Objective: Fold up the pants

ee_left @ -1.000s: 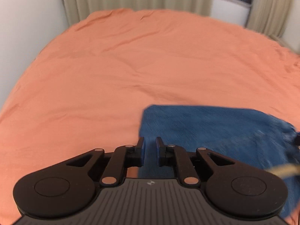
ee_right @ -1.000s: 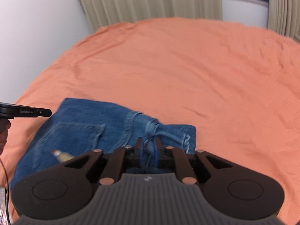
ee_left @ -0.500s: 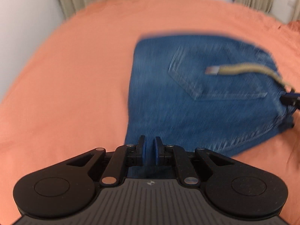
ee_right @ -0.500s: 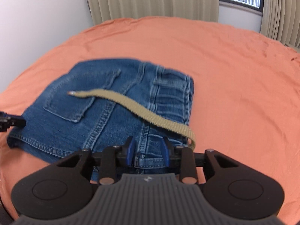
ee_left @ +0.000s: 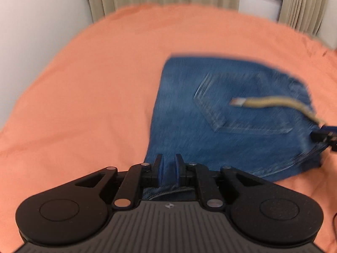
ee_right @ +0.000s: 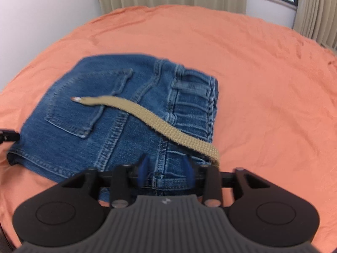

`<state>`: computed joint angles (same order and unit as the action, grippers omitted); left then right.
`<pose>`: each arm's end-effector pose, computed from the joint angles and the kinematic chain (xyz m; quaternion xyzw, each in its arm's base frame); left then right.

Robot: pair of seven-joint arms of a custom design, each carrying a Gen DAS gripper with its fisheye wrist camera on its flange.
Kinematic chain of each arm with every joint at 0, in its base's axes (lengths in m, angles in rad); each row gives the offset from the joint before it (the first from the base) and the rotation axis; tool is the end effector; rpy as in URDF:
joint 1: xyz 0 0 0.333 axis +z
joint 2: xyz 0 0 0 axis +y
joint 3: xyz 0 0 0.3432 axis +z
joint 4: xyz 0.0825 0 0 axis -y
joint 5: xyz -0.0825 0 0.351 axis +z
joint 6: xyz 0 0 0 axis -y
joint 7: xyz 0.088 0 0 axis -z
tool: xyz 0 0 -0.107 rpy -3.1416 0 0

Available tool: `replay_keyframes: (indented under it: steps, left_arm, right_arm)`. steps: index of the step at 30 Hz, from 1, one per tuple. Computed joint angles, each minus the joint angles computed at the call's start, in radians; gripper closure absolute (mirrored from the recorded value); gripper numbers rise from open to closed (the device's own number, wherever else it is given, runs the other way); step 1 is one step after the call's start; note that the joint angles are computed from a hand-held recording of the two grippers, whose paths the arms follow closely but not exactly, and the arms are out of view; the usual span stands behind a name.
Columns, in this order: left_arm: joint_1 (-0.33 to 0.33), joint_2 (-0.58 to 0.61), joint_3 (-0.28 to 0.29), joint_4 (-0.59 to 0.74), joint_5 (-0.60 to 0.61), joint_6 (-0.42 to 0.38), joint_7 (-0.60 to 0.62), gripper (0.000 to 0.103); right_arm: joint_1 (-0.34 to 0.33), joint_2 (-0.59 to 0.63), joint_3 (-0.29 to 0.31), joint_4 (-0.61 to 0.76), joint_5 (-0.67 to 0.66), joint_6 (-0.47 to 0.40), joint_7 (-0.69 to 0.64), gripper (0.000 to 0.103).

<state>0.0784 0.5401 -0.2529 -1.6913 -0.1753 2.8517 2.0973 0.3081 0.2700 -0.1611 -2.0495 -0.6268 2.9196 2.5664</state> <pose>0.7031 -0.0797 0.4063 -0.4939 0.8065 -0.2624 0.1916 0.5959 0.1323 0.4164 -0.5772 0.7484 -0.2278 0.2344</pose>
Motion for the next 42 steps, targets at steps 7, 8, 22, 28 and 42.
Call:
replay_keyframes:
  steps: [7, 8, 22, 28, 42]
  left_arm:
    - [0.137, -0.197, -0.205, -0.106, -0.23, 0.101, 0.178, 0.075]
    - [0.136, -0.231, -0.205, -0.107, -0.259, 0.091, 0.182, 0.073]
    - [0.129, -0.655, -0.023, -0.188, -0.645, -0.237, 0.457, 0.048]
    - [0.086, -0.715, 0.079, -0.2, -0.645, -0.201, 0.477, 0.038]
    - [-0.217, -0.603, 0.127, -0.553, -0.938, 0.117, 0.725, 0.027]
  right_arm:
    - [0.005, -0.168, 0.026, 0.005, -0.156, -0.052, 0.038, 0.026]
    - [0.003, -0.196, 0.037, 0.01, -0.194, -0.062, 0.052, 0.022]
    - [-0.1, -0.51, 0.334, -0.098, -0.584, -0.262, 0.489, 0.022]
    - [-0.109, -0.537, 0.389, -0.146, -0.567, -0.285, 0.57, 0.022]
    - [0.012, -0.461, 0.411, -0.264, -0.623, -0.393, 0.824, 0.022]
